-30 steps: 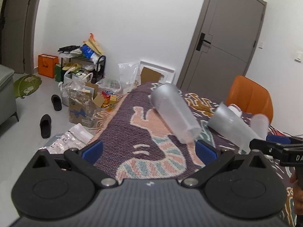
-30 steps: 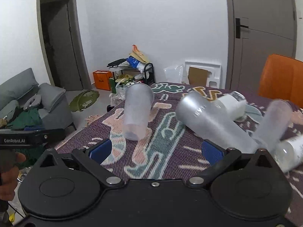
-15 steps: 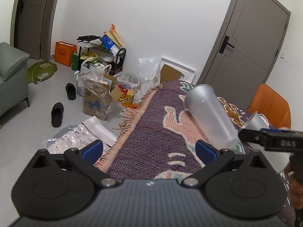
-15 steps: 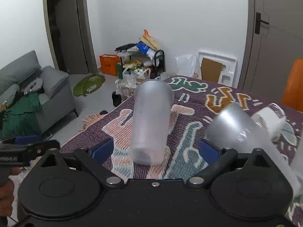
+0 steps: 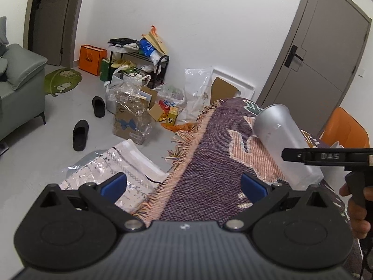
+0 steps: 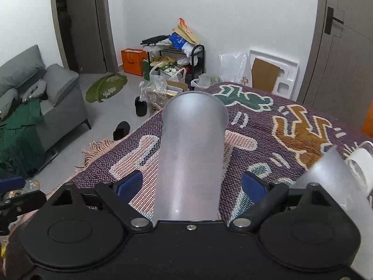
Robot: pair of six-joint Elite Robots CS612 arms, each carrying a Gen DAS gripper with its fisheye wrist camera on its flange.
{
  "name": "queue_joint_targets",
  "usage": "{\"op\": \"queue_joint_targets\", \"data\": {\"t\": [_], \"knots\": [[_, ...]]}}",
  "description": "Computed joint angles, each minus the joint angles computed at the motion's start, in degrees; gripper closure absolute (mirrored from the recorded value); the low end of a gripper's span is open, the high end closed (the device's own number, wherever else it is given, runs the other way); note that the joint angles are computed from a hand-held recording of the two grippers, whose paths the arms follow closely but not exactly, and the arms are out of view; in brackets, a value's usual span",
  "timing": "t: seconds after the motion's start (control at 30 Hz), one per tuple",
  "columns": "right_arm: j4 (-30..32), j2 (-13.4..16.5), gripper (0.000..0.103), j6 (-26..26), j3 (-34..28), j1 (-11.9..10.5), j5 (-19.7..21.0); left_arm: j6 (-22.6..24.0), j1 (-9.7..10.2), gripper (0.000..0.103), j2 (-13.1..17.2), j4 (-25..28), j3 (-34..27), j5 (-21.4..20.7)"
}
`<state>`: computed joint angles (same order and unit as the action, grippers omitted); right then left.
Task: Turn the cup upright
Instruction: 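Close the right gripper around the frosted cup's body and lift it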
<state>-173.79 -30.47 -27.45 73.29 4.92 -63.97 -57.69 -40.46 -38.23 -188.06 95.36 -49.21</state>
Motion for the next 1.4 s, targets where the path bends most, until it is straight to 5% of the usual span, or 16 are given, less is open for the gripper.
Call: {"op": "queue_joint_targets", "data": {"t": [0.1,0.7,1.4], "knots": [[2.78,0.82,0.042,1.44,-1.82,0.59,-2.11,-0.29,-0.01,0.000,-0.13,0.09,0.26,-0.11],[-4.82,-5.78,0.043,2.05,9.61,-3.61,8.56,2.03,-2.22,0.000,-1.73,-2.31,1.91,0.12],[-7.86,-11.23,0.043,-3.06,23.21,-10.43,12.27,6.03,-6.71,0.000,-1.63,-5.61,1.37,-3.38]]}}
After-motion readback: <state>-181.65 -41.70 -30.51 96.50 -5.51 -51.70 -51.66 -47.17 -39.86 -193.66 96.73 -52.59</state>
